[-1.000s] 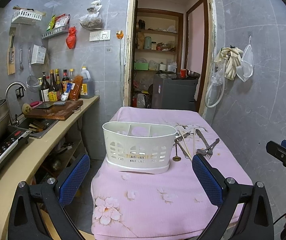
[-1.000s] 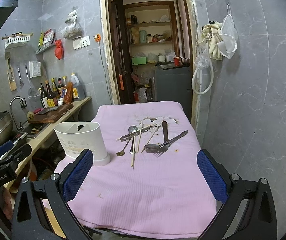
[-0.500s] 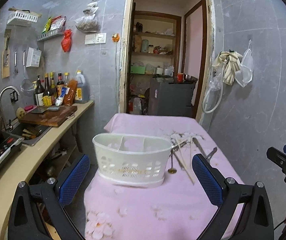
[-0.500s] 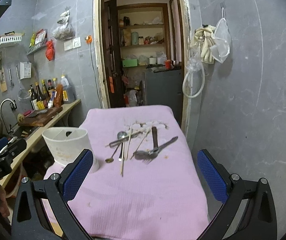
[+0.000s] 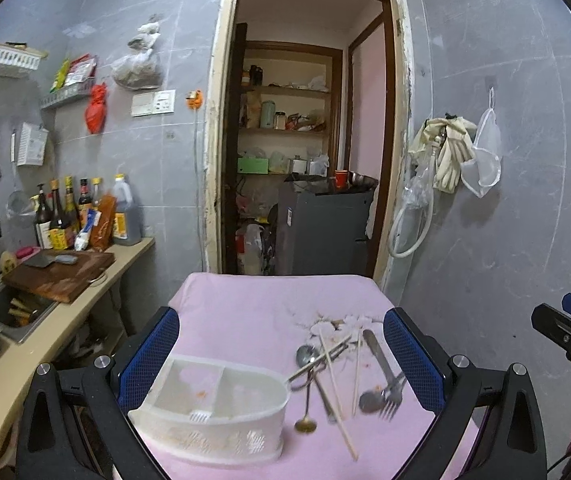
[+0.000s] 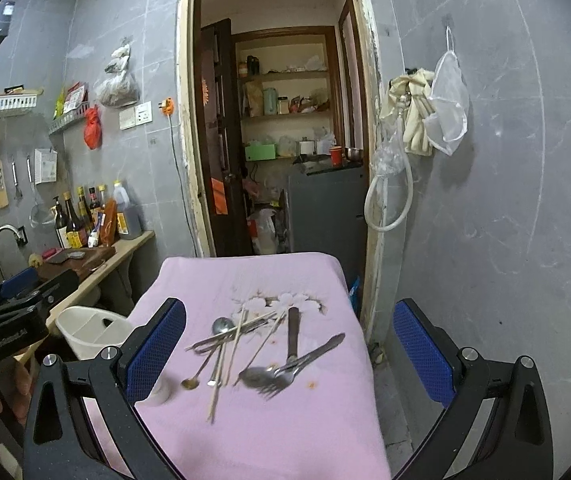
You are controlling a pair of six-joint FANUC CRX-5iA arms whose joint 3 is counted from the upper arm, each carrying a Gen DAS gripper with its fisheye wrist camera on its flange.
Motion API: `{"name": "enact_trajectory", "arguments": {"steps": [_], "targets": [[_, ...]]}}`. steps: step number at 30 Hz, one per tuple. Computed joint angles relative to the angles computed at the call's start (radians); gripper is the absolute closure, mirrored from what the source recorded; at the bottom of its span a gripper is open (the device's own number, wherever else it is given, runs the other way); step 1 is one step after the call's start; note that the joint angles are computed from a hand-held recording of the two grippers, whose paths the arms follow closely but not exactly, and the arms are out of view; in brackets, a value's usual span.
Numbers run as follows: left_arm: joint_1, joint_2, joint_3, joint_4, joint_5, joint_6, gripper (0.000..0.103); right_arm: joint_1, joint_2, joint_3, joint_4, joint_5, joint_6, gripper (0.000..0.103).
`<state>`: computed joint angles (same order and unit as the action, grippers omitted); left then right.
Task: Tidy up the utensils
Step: 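Reach the right tool to the forks while the left tool reaches a chopstick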
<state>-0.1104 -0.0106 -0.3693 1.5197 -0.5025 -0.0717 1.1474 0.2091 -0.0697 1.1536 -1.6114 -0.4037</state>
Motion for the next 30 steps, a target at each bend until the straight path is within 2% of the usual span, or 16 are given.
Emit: {"name": "enact_trajectory", "arguments": {"steps": [4,7,12,19,24,27,30], "targets": [[-0.069,0.062,0.067,-0.014,0.037,0.007,0.0,-0.072,-0.083,-0.11,0.017,0.12,-0.016,0.001],[-0.091,0.109,0.127,-0.1,0.036,0.088,0.0,-0.127,-0.127,-0.168,0.013,0.2,-0.014,0.002],[-0.112,0.191,0.223,-0.244,0.001,0.25,0.003,-0.225,-0.192,-0.248,-0.019,0.36,-0.008,0.026],[-0.118,0.3,0.363,-0.549,-0.061,0.555,0.028,-0.327,-0.21,-0.321,-0.095,0.558,-0.016,0.043],[-0.122,0.369,0.444,-0.763,-0.094,0.773,0.045,-0.394,-0.181,-0.356,-0.143,0.701,-0.011,0.053],[-0.123,0.424,0.523,-0.907,-0.155,0.908,0.056,-0.433,-0.153,-0.371,-0.169,0.794,-0.014,0.065],[-0.124,0.48,0.609,-1.019,-0.232,1.014,0.064,-0.464,-0.121,-0.374,-0.207,0.873,-0.022,0.071]]}}
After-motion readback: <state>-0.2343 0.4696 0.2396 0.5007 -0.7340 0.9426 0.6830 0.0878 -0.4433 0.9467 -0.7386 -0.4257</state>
